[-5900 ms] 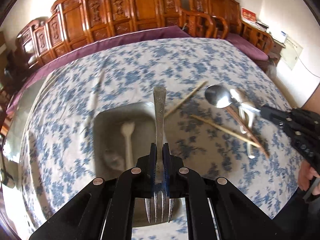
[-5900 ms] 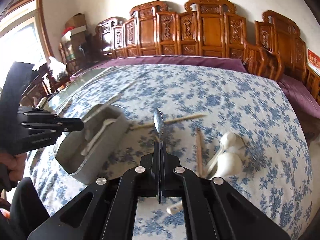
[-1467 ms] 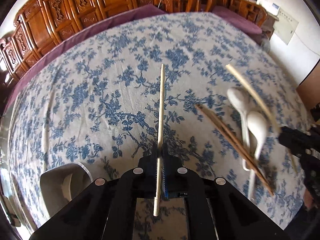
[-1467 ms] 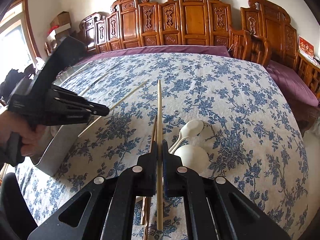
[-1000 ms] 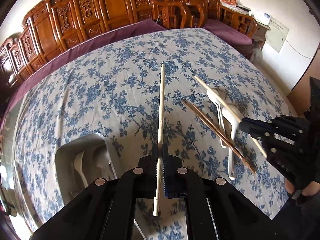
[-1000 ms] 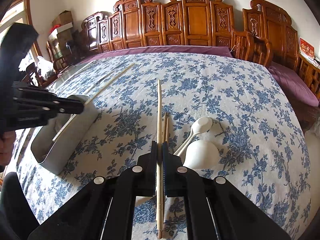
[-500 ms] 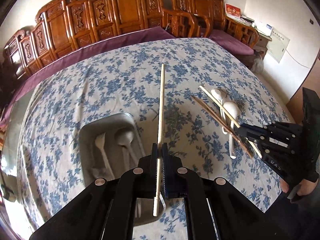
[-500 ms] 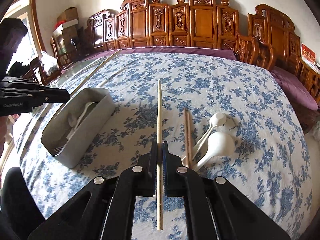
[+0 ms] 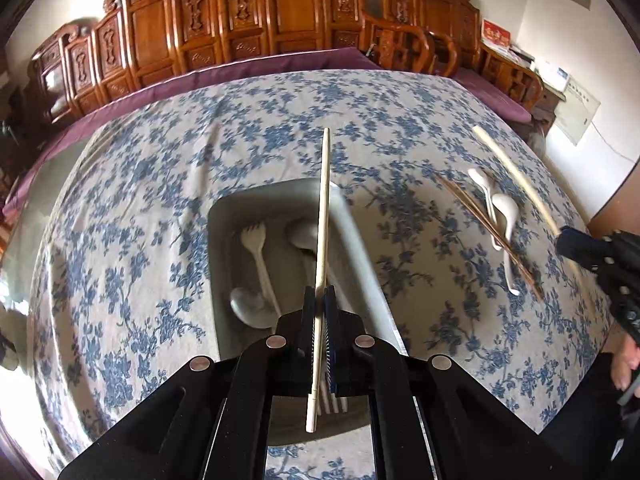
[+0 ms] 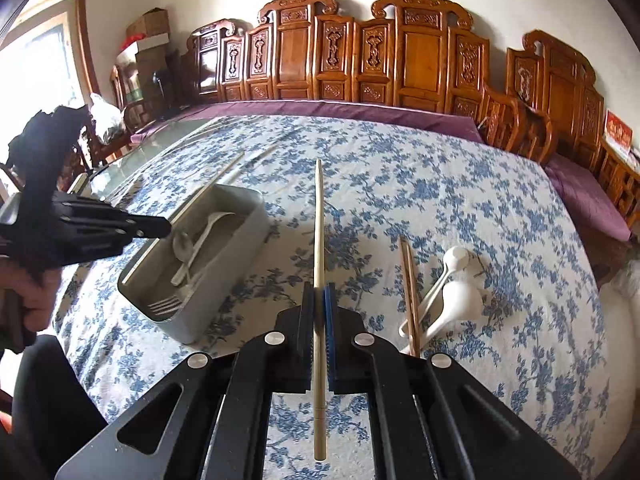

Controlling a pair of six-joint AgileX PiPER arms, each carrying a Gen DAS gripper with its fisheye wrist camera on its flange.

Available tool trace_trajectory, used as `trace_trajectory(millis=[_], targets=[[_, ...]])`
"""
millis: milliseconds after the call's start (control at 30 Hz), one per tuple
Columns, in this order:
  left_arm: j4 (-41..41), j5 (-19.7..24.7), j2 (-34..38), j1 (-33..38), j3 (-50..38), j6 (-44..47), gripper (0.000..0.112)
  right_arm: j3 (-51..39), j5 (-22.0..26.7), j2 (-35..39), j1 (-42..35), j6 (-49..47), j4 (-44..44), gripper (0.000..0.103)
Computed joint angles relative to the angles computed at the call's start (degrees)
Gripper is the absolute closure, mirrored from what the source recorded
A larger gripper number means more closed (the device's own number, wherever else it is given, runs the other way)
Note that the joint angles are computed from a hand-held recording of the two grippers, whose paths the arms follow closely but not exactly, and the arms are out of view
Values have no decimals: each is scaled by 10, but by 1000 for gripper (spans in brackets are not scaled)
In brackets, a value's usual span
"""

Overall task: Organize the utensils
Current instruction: 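Lower the chopstick into the grey tray and open the left tool while the right tool holds its chopstick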

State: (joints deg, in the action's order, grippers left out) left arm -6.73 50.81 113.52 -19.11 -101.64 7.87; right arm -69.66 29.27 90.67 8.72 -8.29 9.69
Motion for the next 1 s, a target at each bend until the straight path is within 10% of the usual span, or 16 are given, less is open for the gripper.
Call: trace_trajectory(millis=[767,1000], targets=[[-73,-32,18,45,45,58,108,-115,60,64,100,146,-133,97],[-75,-58,-20,58,89,63,89,-136,62,83,119,150,-133,97]])
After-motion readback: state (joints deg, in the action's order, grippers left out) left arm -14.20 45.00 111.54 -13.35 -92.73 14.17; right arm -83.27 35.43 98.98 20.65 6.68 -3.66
